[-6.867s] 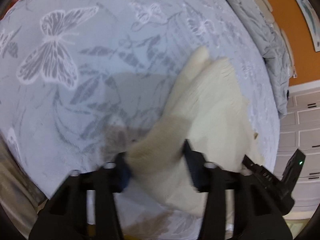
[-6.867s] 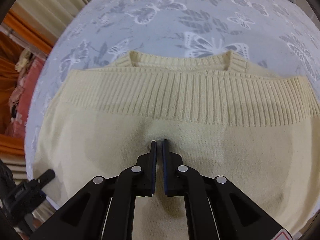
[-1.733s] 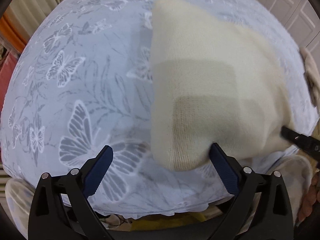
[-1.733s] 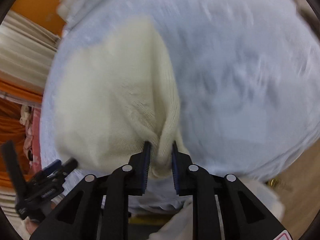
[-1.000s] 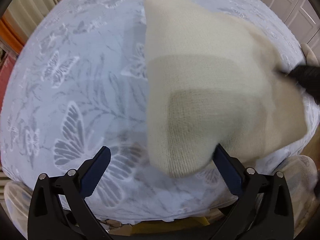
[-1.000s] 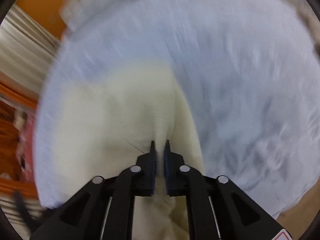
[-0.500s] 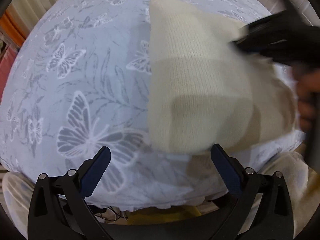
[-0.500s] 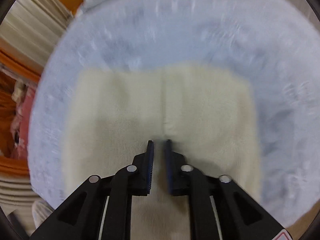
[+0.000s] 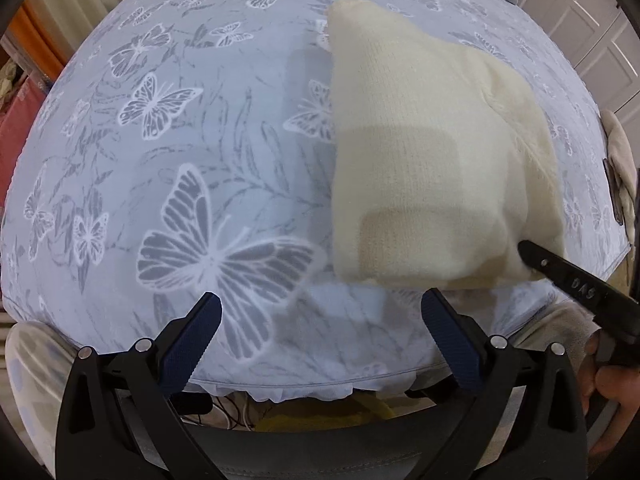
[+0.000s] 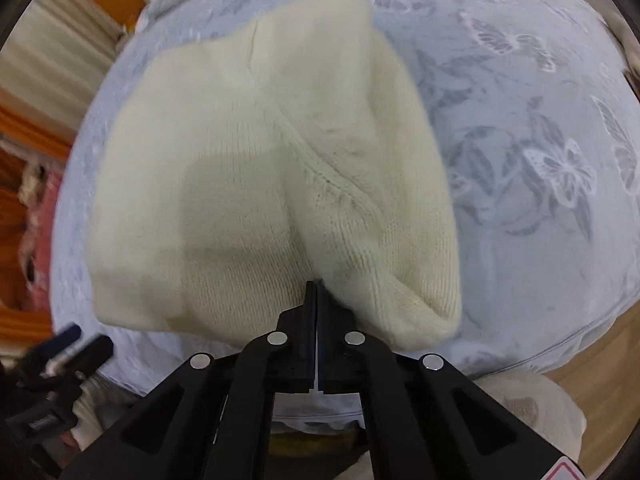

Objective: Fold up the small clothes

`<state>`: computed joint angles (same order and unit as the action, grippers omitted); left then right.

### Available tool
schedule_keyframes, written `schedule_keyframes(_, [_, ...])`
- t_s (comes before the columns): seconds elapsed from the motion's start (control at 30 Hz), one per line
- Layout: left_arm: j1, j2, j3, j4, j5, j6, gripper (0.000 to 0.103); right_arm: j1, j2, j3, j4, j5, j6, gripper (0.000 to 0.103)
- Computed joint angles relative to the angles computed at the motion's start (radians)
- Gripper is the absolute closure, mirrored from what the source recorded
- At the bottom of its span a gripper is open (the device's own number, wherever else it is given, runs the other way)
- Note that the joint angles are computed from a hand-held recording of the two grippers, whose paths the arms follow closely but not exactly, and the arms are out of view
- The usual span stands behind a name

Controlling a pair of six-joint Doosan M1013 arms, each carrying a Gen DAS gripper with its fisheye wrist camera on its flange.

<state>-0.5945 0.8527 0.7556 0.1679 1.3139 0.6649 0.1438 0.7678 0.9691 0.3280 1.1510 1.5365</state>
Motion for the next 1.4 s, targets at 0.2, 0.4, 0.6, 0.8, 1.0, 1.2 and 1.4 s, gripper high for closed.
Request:
schedule_keyframes(0.2, [-0.007,-0.016,0.012,0.025,-0.01,-0.014,0.005,-0.032,-0.094,0.117,0.106,-0.201,-0.007,0.049])
schedule_keyframes(0.4, [0.006,-0.013,0.008,-0.049,-0.049,-0.004,0.005,-0.048,-0.079,0.115,0.035,-0.221,0.065,0.024])
schedule_keyframes(0.6, [0.058,0.029,-0.041,-0.183,-0.117,-0.037,0.005,-0.074,0.018,0.01,0.217,-0.043,0.053,0.024])
schedule_keyframes(0.8, [0.093,0.088,-0.091,-0.333,-0.153,-0.023,0.005,-0.089,0.093,-0.061,0.369,0.04,0.074,0.016])
schedule_keyframes(1.0, [0.103,0.115,-0.099,-0.415,-0.216,0.014,0.005,-0.089,0.117,-0.065,0.464,0.027,0.044,0.005])
schedule_keyframes(1.2, [0.117,0.122,-0.078,-0.513,-0.285,0.09,0.005,-0.09,0.13,-0.07,0.528,-0.01,0.001,0.012])
schedule_keyframes(1.4, [0.12,0.067,-0.003,-0.547,-0.337,0.156,0.034,-0.103,0.094,-0.005,0.622,-0.057,-0.08,0.061])
